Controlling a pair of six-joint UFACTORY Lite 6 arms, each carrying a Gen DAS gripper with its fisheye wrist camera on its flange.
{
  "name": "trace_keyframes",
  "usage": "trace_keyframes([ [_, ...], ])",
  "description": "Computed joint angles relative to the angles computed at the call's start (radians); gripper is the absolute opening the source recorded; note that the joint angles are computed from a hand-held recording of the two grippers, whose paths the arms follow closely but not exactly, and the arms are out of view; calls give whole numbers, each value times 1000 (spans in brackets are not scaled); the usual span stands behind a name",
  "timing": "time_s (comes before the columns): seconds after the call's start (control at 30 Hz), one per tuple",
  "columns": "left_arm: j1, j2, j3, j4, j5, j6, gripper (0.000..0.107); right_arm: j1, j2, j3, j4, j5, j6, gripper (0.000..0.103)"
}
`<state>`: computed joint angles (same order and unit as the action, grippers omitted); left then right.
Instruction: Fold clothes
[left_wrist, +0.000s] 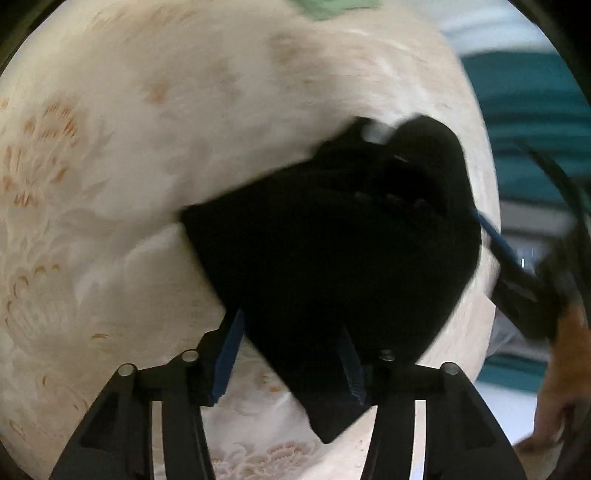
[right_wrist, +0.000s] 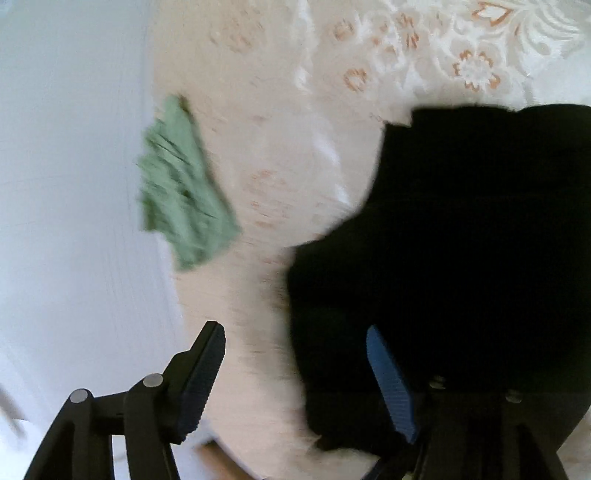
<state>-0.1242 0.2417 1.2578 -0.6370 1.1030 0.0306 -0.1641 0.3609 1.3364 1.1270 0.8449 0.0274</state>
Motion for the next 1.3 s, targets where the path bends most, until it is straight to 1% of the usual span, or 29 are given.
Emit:
trace_keyframes([
  [0.03,25,10,2,-11,22,19,65,-24,-63,-58,41,-9,-34,75],
  [0.07,51,10,3,-20,48,37,65,-45,-121,-111,62,-22,-52,80],
  [0.17,104,-47,45,5,104,123,64,-86,-270,-252,-2,-84,-7,80],
  [0.2,116,-72,74,20,119,163,64,-97,-322,-299,-62,-106,43,80],
  [0.27,57,-122,149,81,94,283,64,-99,-432,-398,-264,-147,226,80],
  [0.3,15,-115,202,86,94,359,64,-103,-485,-459,-329,-164,280,80],
  [0.33,-29,-94,268,86,101,435,65,-112,-536,-530,-351,-174,300,81],
  [0.37,-60,-40,348,80,126,469,65,-118,-587,-611,-332,-177,298,81],
  [0.4,-71,35,429,63,173,461,66,-125,-630,-693,-271,-183,255,81],
  [0.43,-81,120,526,47,234,431,66,-129,-662,-773,-168,-187,183,81],
  [0.47,-75,176,580,34,269,375,66,-121,-697,-852,-64,-190,126,81],
  [0.5,-61,205,592,17,292,309,66,-111,-733,-931,41,-187,67,81],
  [0.53,-30,209,563,-8,294,242,66,-91,-767,-1004,146,-189,-1,81],
  [0.57,2,180,491,-29,267,174,66,-56,-785,-1057,246,-207,-78,81],
  [0.6,35,146,413,-50,230,105,67,-1,-785,-1084,305,-233,-120,81],
  [0.67,115,76,253,-119,174,-12,72,122,-738,-1090,384,-280,-175,81],
  [0.73,167,18,127,-169,127,-83,78,210,-673,-1092,549,-294,-298,81],
  [0.77,191,-7,71,-191,106,-116,79,240,-655,-1094,628,-301,-343,78],
  [0.8,217,-29,19,-213,86,-150,79,256,-657,-1095,683,-312,-368,71],
  [0.83,220,-39,-1,-217,74,-161,80,259,-659,-1086,706,-312,-374,51],
  [0.87,214,-45,-16,-228,63,-158,81,258,-657,-1068,687,-311,-353,46],
  [0.9,203,-56,-33,-239,54,-158,83,262,-661,-1040,627,-326,-292,42],
  [0.93,192,-55,-43,-256,48,-161,84,267,-680,-1008,539,-346,-206,35],
  [0.97,181,-53,-55,-282,37,-172,85,270,-708,-989,493,-354,-155,30],
  [1.03,151,-53,-83,-323,8,-188,86,259,-763,-985,508,-341,-143,27],
  [1.17,95,-1,-60,-403,-34,-211,86,240,-824,-998,655,-319,-207,25],
  [1.2,82,19,-36,-426,-45,-208,86,241,-813,-981,642,-318,-202,25],
  [1.23,70,40,-11,-449,-56,-205,86,244,-789,-949,588,-319,-174,25],
  [1.3,37,128,97,-455,-75,-203,86,253,-734,-884,467,-311,-105,26],
])
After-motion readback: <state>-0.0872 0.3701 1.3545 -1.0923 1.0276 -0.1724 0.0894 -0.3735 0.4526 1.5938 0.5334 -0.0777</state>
